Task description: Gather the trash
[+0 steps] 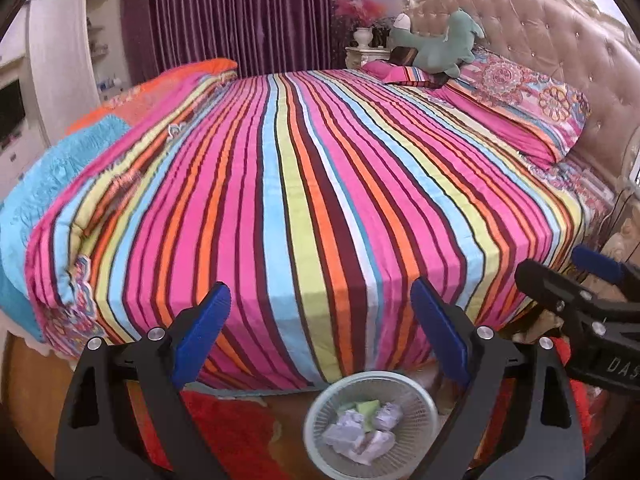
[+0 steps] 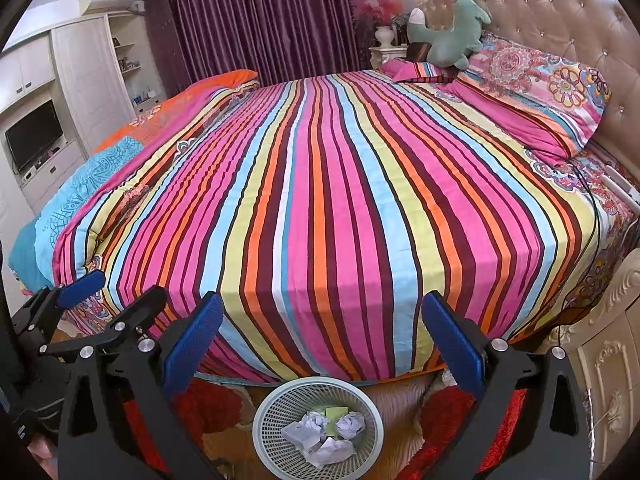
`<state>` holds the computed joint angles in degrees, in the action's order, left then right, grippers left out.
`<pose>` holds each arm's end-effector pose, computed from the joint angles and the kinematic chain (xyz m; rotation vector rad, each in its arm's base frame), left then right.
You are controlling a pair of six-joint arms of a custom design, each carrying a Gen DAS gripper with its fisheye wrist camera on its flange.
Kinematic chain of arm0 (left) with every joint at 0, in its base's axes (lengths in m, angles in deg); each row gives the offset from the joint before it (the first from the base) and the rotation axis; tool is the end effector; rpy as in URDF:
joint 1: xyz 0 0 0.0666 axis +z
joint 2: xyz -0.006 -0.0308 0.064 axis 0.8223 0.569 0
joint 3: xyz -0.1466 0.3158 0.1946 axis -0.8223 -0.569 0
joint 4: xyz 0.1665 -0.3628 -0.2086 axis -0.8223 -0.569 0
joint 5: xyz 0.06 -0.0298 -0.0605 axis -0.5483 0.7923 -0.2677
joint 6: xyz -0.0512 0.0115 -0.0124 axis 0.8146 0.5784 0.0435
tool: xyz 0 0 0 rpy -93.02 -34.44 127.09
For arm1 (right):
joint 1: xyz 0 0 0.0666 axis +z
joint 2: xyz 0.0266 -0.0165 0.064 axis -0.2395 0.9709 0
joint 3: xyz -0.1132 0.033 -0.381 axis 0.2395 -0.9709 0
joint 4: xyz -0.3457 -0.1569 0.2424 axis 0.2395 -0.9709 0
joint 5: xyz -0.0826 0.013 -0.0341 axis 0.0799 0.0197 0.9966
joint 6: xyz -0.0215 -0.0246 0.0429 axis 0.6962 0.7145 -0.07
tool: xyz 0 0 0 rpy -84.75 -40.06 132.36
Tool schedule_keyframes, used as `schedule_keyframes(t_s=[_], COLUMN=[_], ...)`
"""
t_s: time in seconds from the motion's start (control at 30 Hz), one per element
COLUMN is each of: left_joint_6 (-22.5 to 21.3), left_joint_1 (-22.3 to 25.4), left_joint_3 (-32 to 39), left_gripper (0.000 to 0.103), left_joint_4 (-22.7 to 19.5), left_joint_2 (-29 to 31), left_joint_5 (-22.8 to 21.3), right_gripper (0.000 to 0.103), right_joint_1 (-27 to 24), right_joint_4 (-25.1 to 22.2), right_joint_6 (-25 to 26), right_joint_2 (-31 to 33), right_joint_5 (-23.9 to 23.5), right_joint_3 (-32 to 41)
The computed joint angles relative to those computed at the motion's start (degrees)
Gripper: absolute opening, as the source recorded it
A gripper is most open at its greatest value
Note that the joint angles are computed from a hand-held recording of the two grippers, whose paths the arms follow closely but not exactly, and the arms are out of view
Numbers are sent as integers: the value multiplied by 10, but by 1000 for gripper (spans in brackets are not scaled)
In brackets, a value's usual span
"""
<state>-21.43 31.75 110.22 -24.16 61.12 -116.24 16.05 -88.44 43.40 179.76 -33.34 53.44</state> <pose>0.4739 -0.1885 0.6054 -0.3178 2.2834 0.1578 0.5398 0.3111 0.5993 -0.4314 2.2485 0.3880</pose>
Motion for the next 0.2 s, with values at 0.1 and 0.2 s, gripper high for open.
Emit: schedule_keyframes(t_s=[0.1, 0.2], left_joint_6=[6, 3], left_joint_1=[11, 12], left_joint_3=[-2, -3], left_gripper=[89, 89], left_joint_4=[9, 10], left_joint_2=[-4, -5], left_joint_5=[39, 39], right_gripper=[95, 95], right_joint_1=[-1, -2], right_joint_4=[2, 3], right_joint_6=[-2, -3], right_joint_2=[-1, -2], right_joint_5=[1, 0], right_joint_3=[-1, -2])
